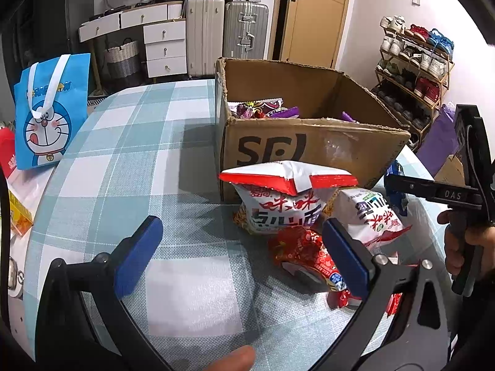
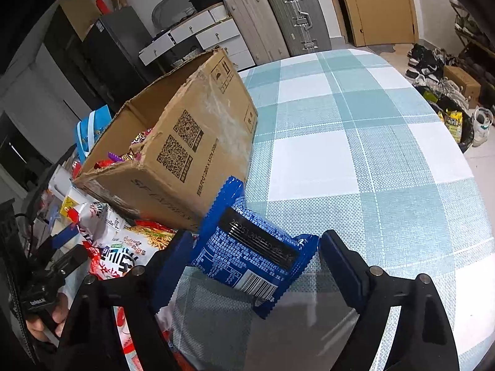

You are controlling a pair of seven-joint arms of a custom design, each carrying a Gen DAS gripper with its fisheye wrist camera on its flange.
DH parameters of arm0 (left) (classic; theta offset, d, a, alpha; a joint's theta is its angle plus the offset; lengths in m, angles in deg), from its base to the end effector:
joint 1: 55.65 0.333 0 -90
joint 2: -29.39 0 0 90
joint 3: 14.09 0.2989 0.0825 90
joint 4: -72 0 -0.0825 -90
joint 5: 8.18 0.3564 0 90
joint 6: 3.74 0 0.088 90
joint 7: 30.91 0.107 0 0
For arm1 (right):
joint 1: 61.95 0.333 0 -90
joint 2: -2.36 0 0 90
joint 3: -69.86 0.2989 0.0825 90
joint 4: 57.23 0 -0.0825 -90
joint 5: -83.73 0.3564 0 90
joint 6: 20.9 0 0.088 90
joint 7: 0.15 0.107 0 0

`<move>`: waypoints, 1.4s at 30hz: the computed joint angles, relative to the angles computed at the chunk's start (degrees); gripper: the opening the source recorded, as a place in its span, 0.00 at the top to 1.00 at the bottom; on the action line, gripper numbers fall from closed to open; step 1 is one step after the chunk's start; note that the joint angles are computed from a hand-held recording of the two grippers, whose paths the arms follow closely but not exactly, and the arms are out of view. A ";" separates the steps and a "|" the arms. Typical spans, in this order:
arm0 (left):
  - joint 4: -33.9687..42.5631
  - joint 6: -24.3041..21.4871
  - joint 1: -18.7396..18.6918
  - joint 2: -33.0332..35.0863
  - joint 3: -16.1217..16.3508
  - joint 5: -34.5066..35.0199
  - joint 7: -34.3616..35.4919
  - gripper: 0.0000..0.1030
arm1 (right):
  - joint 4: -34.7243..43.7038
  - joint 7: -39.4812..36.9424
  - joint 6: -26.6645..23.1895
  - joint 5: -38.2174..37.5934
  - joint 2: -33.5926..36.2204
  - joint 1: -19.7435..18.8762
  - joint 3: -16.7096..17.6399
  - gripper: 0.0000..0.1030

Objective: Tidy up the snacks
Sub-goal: 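Grasp the blue biscuit pack with the right tool and lift it, then grasp the noodle snack bag with the left tool while the right tool carries the blue pack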

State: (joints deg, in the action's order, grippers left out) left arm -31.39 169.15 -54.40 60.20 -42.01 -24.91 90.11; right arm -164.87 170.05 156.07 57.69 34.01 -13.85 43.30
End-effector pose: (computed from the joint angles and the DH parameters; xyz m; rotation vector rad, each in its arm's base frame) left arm 0.6264 -0.2385 0.3568 -1.2789 2.3581 -1.0288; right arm 0.5768 0.3057 0.3149 -1.3128 2.0436 -0.4007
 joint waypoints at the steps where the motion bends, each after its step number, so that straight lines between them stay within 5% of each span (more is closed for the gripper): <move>1: -0.05 0.05 0.12 0.04 -0.11 -0.02 0.09 0.01 | -0.05 0.38 -0.37 -0.51 0.04 1.09 -1.09 0.24; 5: 0.02 -0.05 0.04 0.04 -0.01 0.13 -0.05 0.01 | -0.20 1.13 -0.26 -2.04 0.06 2.27 -2.21 0.41; 10: 0.04 -0.05 0.20 0.13 -0.21 0.08 0.03 0.01 | -1.26 2.25 0.09 -3.94 -0.43 4.32 -4.03 0.48; 20: 1.02 -0.82 -0.68 0.77 0.29 -0.16 -1.19 0.01 | -5.73 4.13 3.89 -6.38 -1.60 11.74 -11.01 0.50; 29: 6.26 -3.05 -5.83 3.46 4.45 2.68 -5.88 0.01 | -7.83 0.97 7.31 -1.15 -0.64 17.21 -16.28 0.50; 33: 8.05 -3.64 -8.70 4.37 7.28 5.68 -8.25 0.17 | -8.37 -1.03 8.01 1.54 -0.42 18.81 -17.57 0.50; 35: 8.20 -3.92 -7.48 4.79 5.71 5.72 -7.25 0.26 | -8.61 -2.17 8.27 2.83 -0.27 19.52 -18.18 0.50; 37: 7.79 -4.04 -3.93 5.38 1.23 3.85 -3.64 0.49 | -8.90 -3.25 8.61 4.21 -0.20 20.08 -18.58 0.50; 42: 5.75 -1.38 -1.51 4.92 -1.78 1.77 -0.39 0.54 | -9.36 -6.02 9.49 7.58 0.35 22.05 -20.14 0.50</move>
State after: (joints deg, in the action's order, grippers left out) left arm -25.64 167.77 -55.92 65.12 -43.79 -23.15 89.72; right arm -174.24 164.02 165.56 65.27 34.36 8.20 23.17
